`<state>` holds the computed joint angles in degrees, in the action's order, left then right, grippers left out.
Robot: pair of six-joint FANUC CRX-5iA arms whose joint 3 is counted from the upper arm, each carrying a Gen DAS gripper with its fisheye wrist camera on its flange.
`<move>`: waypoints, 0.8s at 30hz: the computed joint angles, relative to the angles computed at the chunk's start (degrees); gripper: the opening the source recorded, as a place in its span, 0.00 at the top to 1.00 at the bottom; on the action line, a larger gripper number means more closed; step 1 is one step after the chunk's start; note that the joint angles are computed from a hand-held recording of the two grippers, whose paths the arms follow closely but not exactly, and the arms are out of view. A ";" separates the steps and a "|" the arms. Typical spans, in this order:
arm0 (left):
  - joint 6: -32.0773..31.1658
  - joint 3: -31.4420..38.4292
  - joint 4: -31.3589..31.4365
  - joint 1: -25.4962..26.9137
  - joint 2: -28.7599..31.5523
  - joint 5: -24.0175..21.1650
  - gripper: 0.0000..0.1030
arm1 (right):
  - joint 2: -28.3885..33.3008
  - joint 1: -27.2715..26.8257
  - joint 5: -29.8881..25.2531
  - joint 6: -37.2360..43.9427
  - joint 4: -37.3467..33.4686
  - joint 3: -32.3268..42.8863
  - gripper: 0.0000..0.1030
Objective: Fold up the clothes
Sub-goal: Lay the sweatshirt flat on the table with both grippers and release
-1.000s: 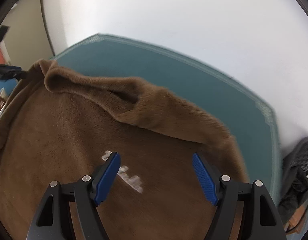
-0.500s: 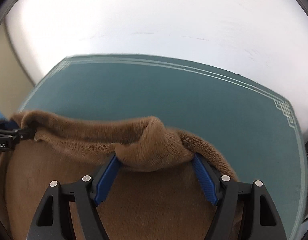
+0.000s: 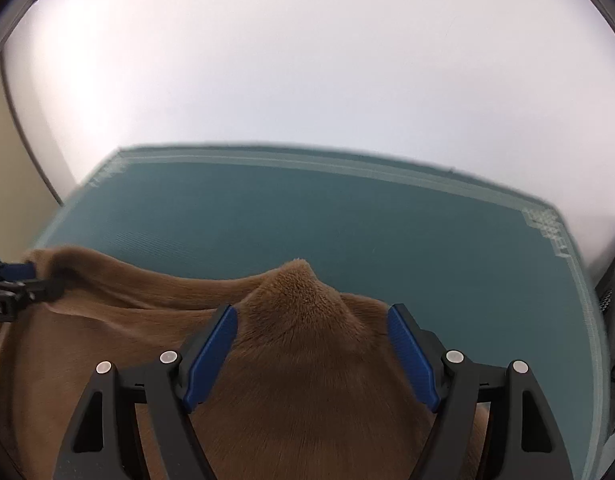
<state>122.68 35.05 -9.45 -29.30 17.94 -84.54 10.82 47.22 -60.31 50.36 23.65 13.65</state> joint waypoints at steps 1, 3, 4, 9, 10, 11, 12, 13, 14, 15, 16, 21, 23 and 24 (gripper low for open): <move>0.25 -1.33 -0.53 -0.32 -1.75 -0.03 0.20 | -1.69 0.68 0.09 0.10 0.54 -0.98 0.23; 0.95 -3.96 -1.81 -1.06 -5.29 -0.64 0.20 | -5.14 2.44 -0.37 0.87 1.48 -3.29 0.23; 1.76 -6.04 -2.72 -1.84 -8.01 -1.41 0.20 | -6.81 3.40 -0.84 1.35 1.79 -4.44 0.23; 4.45 -17.53 -3.33 -3.75 -19.24 -0.45 0.19 | -13.91 9.30 -5.64 2.77 0.21 -9.46 0.23; 5.13 -19.95 -2.75 -4.59 -21.84 -0.60 0.19 | -15.46 10.81 -6.56 2.38 0.03 -10.75 0.23; 5.49 -22.42 -1.98 -4.75 -23.88 -0.46 0.19 | -16.95 12.21 -7.03 2.00 -0.10 -12.19 0.23; 5.81 -24.83 -1.19 -4.88 -25.89 -0.35 0.19 | -18.48 13.75 -7.49 1.52 -0.13 -13.64 0.23; 6.09 -26.76 -0.58 -5.09 -27.54 -0.19 0.19 | -20.05 15.48 -7.83 0.81 0.16 -15.16 0.23; 6.94 -28.67 -0.21 -5.74 -29.22 -0.24 0.19 | -21.17 16.93 -8.02 -0.04 0.64 -16.44 0.23; 7.23 -30.26 0.15 -5.58 -30.14 0.13 0.19 | -22.28 18.42 -8.25 -0.94 1.12 -17.69 0.23; 8.81 -31.76 0.13 -6.69 -31.80 -0.33 0.19 | -23.30 19.94 -8.48 -1.84 1.62 -18.86 0.23; 10.35 -40.88 4.75 -7.45 -38.34 3.69 0.19 | -26.44 27.02 -11.28 -6.66 3.57 -22.74 0.23; 11.30 -42.90 5.38 -8.65 -40.17 4.91 0.19 | -27.25 28.46 -11.71 -8.21 2.98 -23.69 0.23; 12.33 -43.34 5.48 -9.86 -40.84 5.36 0.19 | -27.88 29.44 -12.15 -9.25 3.16 -24.25 0.23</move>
<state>135.01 -8.29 -3.98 -39.16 -22.90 -79.19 -17.06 76.66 -72.46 41.11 26.81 -10.59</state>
